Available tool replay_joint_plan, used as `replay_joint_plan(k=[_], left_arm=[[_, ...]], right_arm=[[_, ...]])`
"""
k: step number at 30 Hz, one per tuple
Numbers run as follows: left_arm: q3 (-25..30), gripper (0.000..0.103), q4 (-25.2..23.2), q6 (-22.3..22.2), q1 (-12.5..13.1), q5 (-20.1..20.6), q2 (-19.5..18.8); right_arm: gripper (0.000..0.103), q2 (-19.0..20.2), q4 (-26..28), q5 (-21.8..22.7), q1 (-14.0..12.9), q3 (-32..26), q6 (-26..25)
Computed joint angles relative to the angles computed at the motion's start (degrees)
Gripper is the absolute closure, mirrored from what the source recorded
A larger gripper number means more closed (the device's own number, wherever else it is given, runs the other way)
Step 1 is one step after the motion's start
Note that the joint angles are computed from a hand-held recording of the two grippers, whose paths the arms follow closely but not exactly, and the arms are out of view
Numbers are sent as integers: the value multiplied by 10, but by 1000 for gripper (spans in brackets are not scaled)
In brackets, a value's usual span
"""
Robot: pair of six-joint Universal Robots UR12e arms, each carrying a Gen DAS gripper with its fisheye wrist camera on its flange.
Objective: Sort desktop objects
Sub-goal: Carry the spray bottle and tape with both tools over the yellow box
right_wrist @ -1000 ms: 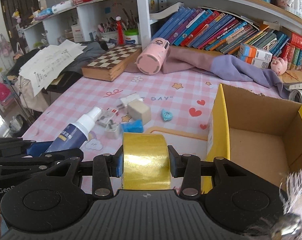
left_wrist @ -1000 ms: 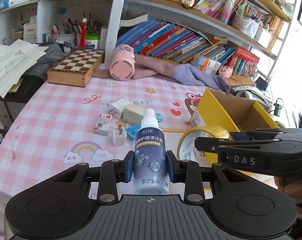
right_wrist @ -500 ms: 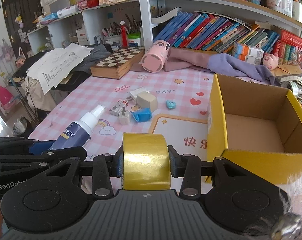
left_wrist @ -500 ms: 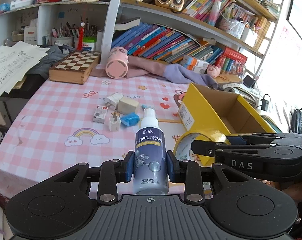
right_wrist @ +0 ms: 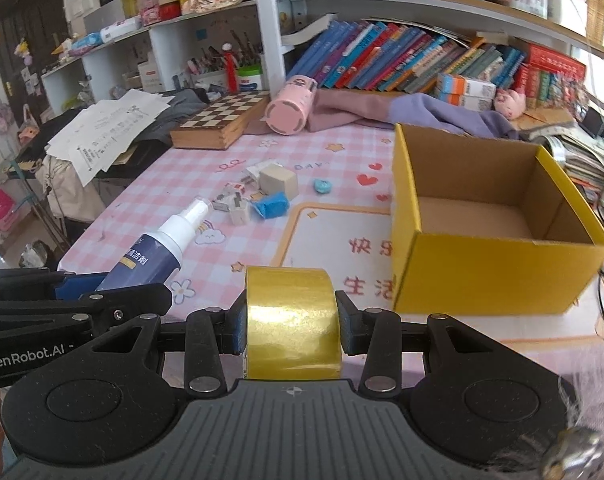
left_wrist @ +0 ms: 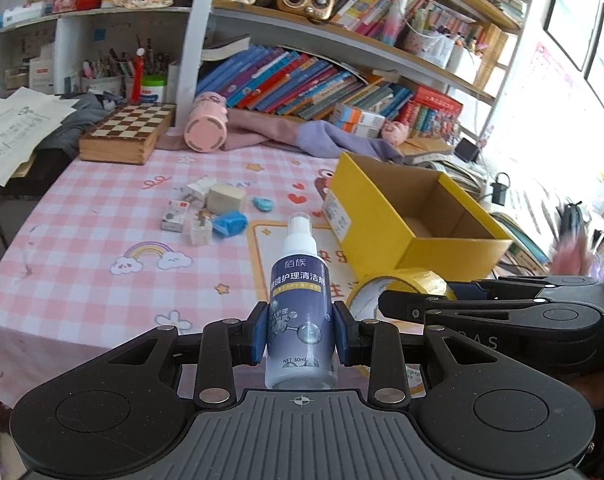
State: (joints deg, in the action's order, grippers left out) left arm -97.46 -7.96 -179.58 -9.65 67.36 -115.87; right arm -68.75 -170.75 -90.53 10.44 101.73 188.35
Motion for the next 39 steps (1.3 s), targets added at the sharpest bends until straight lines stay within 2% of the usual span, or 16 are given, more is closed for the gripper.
replay_joint_plan(k=[12,29,39], left_arm=[[5,72,-13,28,-9,-36,-3],[35,72,-57,84,-30,-99,-19],[51,72,-51,113,-42,-125,-29]], right_arm=[[64,-23,0,-33,-5,29,30],[64,-58,13,-101,-21,71,89],[64,-67,10,-120,-30,82,98]])
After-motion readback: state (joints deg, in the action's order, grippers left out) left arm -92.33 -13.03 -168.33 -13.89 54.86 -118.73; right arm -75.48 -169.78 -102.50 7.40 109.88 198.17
